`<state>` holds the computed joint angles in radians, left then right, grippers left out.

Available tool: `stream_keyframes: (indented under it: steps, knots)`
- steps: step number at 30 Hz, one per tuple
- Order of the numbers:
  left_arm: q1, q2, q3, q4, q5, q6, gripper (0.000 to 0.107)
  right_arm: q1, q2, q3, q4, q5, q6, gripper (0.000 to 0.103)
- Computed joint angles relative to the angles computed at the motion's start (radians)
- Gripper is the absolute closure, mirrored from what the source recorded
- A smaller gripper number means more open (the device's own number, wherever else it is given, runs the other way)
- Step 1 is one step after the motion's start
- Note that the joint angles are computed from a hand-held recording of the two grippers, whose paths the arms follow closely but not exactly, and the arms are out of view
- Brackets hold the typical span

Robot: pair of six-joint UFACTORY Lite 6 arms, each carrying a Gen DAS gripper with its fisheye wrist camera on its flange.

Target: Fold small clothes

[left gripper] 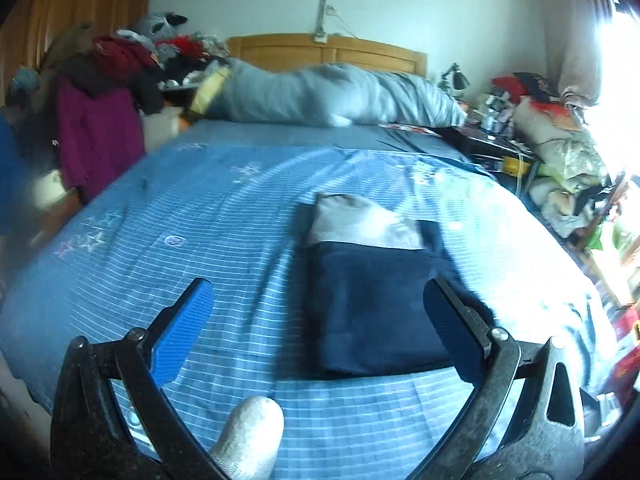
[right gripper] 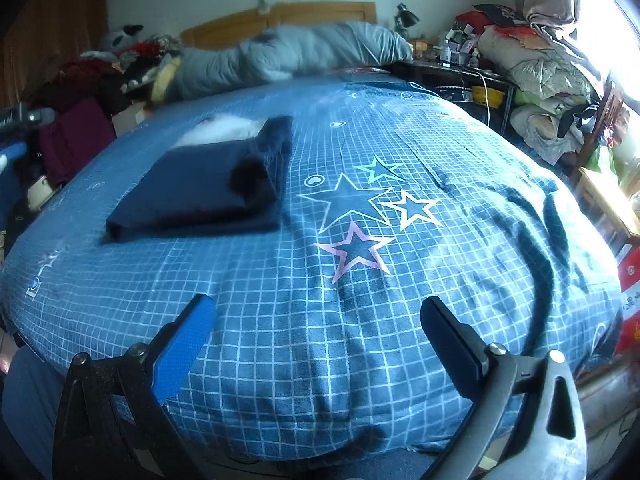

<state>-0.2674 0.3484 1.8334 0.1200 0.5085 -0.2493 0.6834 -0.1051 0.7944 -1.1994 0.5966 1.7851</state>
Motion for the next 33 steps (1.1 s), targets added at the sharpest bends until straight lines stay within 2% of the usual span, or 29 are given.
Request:
stream_keyframes:
  steps: [4,7,10,14,17,21,23,25,27,33]
  knots:
    - [-0.094,-0.033,0.003,0.245,0.010,-0.190,0.004,-0.016,-0.023,-0.017,0.011,-0.008,0.020,0.000]
    - [-0.128,-0.047,0.027,0.319,0.027,-0.242,0.004,-0.062,-0.059,-0.007,0.112,-0.031,-0.079,0.000]
    - [-0.158,-0.056,0.040,0.420,0.028,-0.319,0.004,-0.045,-0.045,0.126,0.213,0.069,-0.253,0.000]
    - [-0.140,-0.068,0.082,0.376,0.027,-0.330,0.004,0.003,0.028,0.416,0.290,0.211,-0.460,0.000]
    - [-0.139,-0.081,0.111,0.422,0.050,-0.357,0.004,0.043,0.139,0.667,0.324,0.294,-0.584,0.000]
    - [-0.157,-0.116,0.077,0.462,0.088,-0.348,0.004,0.070,0.290,0.966,0.399,0.335,-0.718,0.000]
    - [-0.166,-0.092,0.106,0.456,0.142,-0.315,0.004,0.077,0.357,1.079,0.423,0.347,-0.748,0.000]
    - [-0.178,-0.076,0.117,0.466,0.184,-0.311,0.004,0.083,0.408,1.159,0.440,0.360,-0.766,0.000]
    - [-0.167,-0.062,0.134,0.404,0.211,-0.272,0.004,0.094,0.441,1.206,0.446,0.369,-0.774,0.000]
    - [-0.145,-0.050,0.148,0.337,0.237,-0.263,0.004,0.119,0.486,1.287,0.445,0.408,-0.805,0.000]
